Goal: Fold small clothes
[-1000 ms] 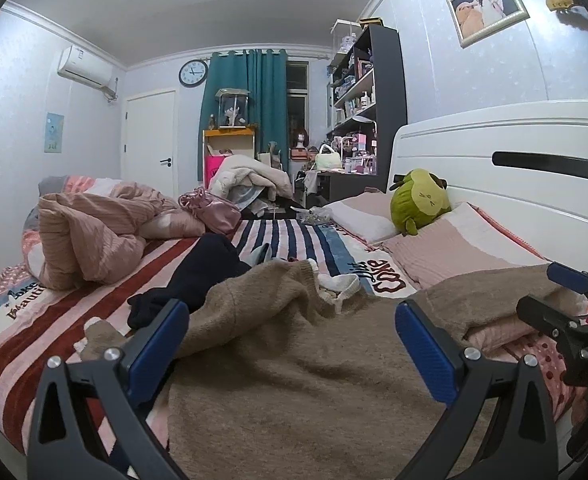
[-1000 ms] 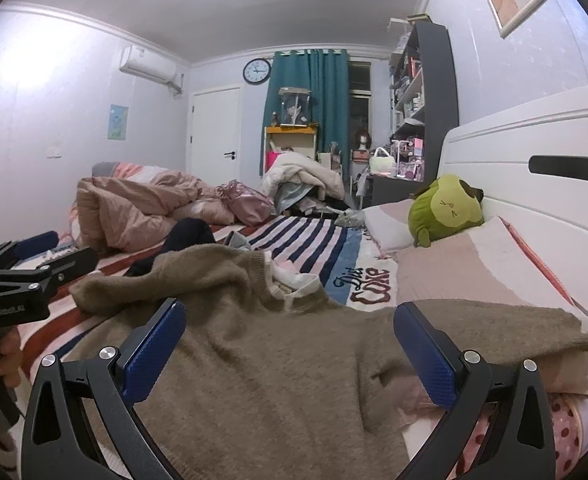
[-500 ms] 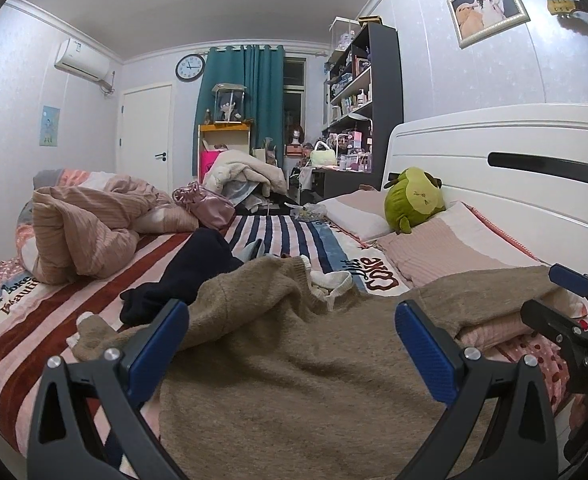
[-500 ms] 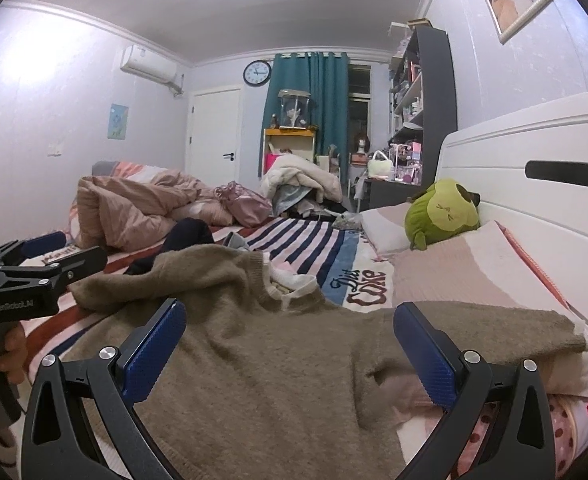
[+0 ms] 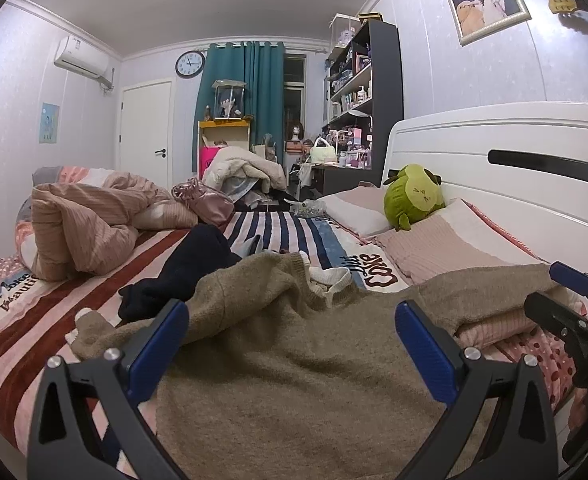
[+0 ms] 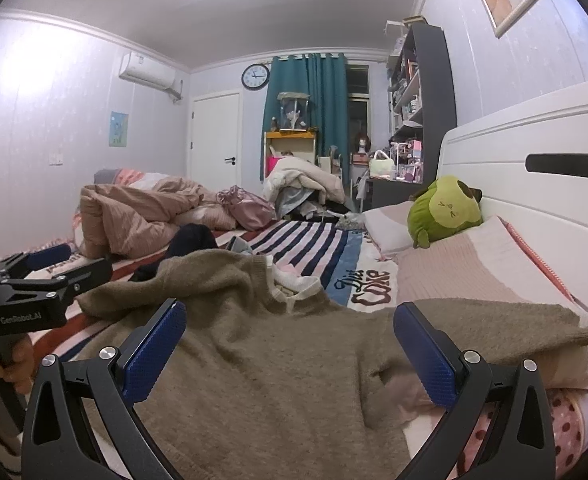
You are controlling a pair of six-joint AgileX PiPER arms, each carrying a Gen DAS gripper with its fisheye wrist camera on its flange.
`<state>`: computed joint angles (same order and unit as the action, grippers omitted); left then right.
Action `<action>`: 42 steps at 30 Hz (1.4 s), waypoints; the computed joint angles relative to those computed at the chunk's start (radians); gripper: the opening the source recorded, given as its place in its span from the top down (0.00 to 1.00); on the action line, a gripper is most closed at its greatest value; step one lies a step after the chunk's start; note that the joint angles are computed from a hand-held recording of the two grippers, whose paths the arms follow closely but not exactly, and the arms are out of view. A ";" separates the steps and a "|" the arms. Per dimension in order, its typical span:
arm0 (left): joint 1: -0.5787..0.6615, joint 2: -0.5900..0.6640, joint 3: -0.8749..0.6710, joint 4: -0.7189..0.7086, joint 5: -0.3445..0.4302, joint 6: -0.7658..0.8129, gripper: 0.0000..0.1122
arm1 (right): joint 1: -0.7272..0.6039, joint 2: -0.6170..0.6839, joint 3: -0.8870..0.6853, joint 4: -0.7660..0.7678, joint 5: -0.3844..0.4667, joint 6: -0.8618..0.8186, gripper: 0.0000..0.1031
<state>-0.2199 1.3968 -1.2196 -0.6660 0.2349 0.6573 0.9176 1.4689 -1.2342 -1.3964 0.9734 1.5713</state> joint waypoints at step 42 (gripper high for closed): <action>0.353 0.270 -0.170 -0.257 0.252 0.297 0.09 | -0.287 0.071 -0.049 0.377 -0.480 -0.188 0.00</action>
<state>0.1333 1.6664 -1.3898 -0.9232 0.4872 0.9547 0.6306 1.5402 -1.2828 -1.0196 0.4934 1.3836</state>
